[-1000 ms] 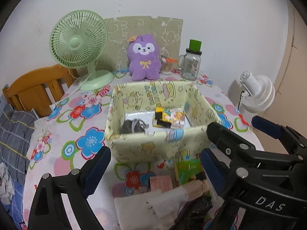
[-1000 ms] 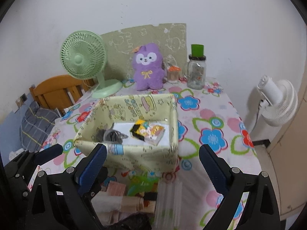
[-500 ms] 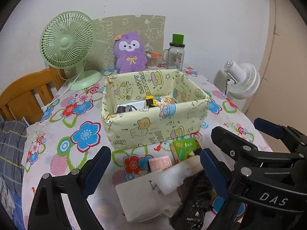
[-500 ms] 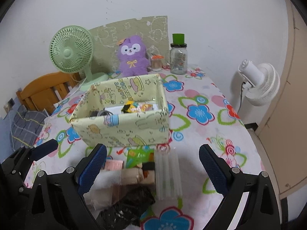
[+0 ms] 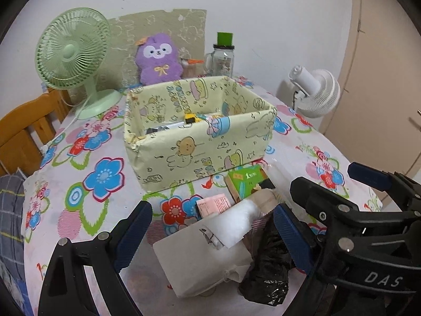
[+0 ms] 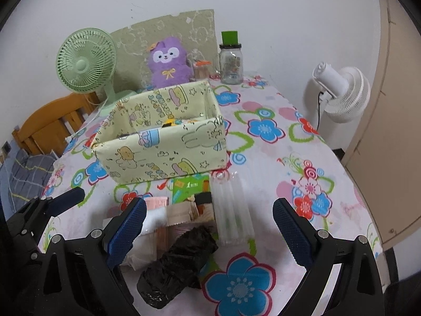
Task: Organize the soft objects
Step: 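Withdraw both grippers from the box back toward the pile, then grasp the rolled beige cloth with the left gripper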
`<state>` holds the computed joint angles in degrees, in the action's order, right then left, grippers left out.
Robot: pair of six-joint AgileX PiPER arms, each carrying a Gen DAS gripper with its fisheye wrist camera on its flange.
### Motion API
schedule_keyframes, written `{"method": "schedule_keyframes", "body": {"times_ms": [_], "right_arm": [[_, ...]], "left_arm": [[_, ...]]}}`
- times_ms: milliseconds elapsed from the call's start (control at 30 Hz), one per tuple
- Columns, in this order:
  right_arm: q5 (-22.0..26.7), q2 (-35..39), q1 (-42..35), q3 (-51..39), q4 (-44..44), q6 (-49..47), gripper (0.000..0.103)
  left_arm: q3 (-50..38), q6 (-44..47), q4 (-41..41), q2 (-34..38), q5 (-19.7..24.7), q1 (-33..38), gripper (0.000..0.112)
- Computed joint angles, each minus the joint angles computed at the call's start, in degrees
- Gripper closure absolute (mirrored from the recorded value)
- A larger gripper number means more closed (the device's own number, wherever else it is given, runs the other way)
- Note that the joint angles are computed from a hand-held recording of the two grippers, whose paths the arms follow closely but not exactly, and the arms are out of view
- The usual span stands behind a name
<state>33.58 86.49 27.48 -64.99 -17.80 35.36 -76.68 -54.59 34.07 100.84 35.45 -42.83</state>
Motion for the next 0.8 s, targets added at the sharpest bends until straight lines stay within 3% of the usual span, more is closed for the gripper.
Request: {"method": "schedule_keyframes", "body": {"times_ms": [267,433,667,733,800], "right_arm": [[0.9,2.4,-0.5,-0.4,0.8,1.6,0.005],[1.1,3.7,-1.9,-0.7,3.1,0.1,0.005],[0.8,4.3,-3.1,-0.2,3.1,-0.4,0.005],[0.5,4.4,-3.2,0.0,3.1,-0.8,0.005],[0.2,4.5,-3.3,0.2,3.6,-1.6,0.005]], "left_arm": [[-2.5,11.0,-8.0,3.5,-1.8,2.1,0.026],[-5.2,15.3,-11.3,6.1,-0.9,2.8,0.043],[-7.6,19.4,-14.2,9.1,-0.9,2.8,0.056],[-7.7,19.3,-13.9,9.5,-0.6,2.5,0.067],[-7.5,18.3,-13.0,9.9,-0.2,2.1,0.072]]}}
